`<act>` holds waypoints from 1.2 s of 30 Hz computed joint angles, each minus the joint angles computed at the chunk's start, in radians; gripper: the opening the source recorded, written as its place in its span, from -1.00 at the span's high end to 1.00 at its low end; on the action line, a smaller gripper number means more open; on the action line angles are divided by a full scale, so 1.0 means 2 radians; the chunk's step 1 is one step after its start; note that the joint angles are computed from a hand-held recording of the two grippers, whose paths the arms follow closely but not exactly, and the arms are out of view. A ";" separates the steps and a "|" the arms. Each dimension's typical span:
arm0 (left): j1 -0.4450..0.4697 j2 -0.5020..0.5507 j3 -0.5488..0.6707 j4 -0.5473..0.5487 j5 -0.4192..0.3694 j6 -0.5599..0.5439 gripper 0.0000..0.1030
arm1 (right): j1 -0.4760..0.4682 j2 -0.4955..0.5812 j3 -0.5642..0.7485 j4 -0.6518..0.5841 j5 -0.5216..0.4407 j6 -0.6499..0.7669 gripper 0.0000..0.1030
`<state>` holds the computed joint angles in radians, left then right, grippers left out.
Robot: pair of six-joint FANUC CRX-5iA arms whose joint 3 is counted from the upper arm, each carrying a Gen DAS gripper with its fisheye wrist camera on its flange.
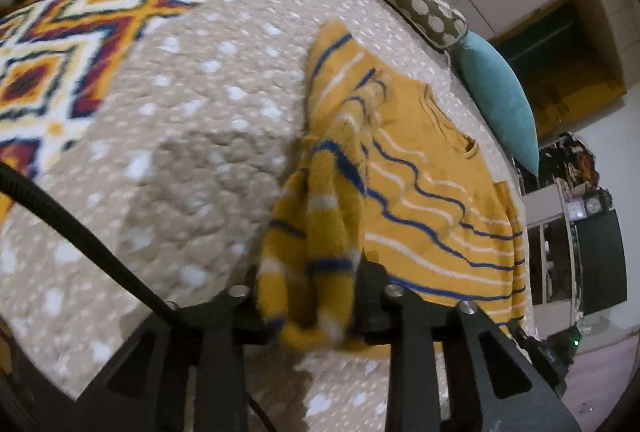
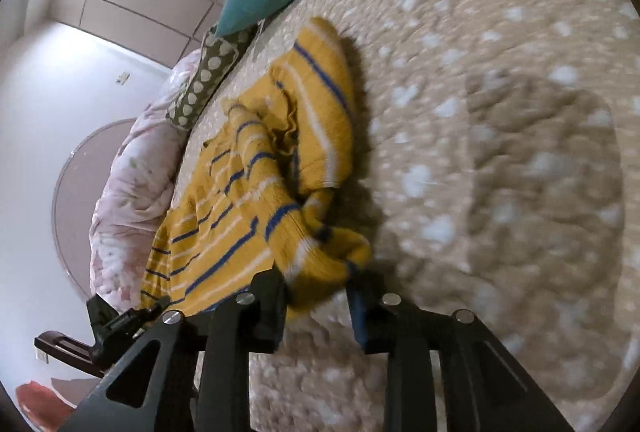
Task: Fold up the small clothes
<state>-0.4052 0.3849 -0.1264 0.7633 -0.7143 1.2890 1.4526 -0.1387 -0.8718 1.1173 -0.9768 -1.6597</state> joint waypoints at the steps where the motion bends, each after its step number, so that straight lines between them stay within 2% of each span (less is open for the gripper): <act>1: 0.002 -0.008 -0.007 -0.001 0.003 -0.001 0.39 | 0.014 -0.001 0.005 -0.018 -0.020 0.007 0.33; 3: 0.005 -0.023 -0.013 -0.025 0.014 0.017 0.24 | 0.047 0.006 0.040 -0.083 -0.090 0.052 0.31; 5: 0.009 -0.040 -0.017 -0.052 0.029 0.036 0.20 | 0.068 0.016 0.076 -0.135 -0.155 0.095 0.30; 9: 0.011 -0.064 -0.021 -0.082 0.054 0.047 0.20 | 0.066 0.026 0.110 -0.148 -0.209 0.152 0.30; 10: 0.007 -0.062 -0.012 -0.087 0.055 0.043 0.20 | 0.057 0.031 0.118 -0.141 -0.211 0.177 0.30; 12: 0.000 -0.049 0.015 -0.101 0.045 0.039 0.03 | 0.034 0.036 0.127 -0.125 -0.199 0.223 0.30; 15: -0.017 -0.007 0.086 -0.145 0.020 0.033 -0.21 | -0.018 0.044 0.139 -0.104 -0.149 0.305 0.30; 20: -0.039 0.089 0.226 -0.206 -0.029 0.027 -0.21 | -0.109 0.074 0.183 -0.130 -0.092 0.463 0.30; 23: -0.043 0.140 0.299 -0.230 -0.062 0.042 -0.21 | -0.148 0.098 0.212 -0.165 -0.088 0.545 0.27; 25: -0.043 0.174 0.348 -0.233 -0.095 0.049 -0.06 | -0.173 0.106 0.217 -0.180 -0.064 0.575 0.26; 27: -0.043 0.196 0.380 -0.234 -0.124 0.054 0.62 | -0.190 0.103 0.208 -0.185 -0.032 0.583 0.26; 28: -0.044 0.202 0.392 -0.238 -0.132 0.056 0.66 | -0.199 0.101 0.202 -0.182 -0.011 0.582 0.26; 30: -0.043 0.200 0.388 -0.232 -0.125 0.045 0.80 | -0.214 0.096 0.190 -0.179 0.028 0.582 0.27; 31: -0.040 0.200 0.388 -0.226 -0.124 0.045 0.80 | -0.218 0.094 0.189 -0.185 0.041 0.589 0.70; 32: -0.038 0.200 0.388 -0.220 -0.123 0.047 0.81 | -0.224 0.093 0.188 -0.191 0.058 0.596 0.89; 34: -0.030 0.205 0.389 -0.192 -0.119 0.048 0.82 | -0.226 0.091 0.185 -0.188 0.053 0.586 0.90; 36: -0.028 0.219 0.411 -0.187 -0.126 0.056 0.86 | -0.228 0.080 0.169 -0.167 0.052 0.549 0.90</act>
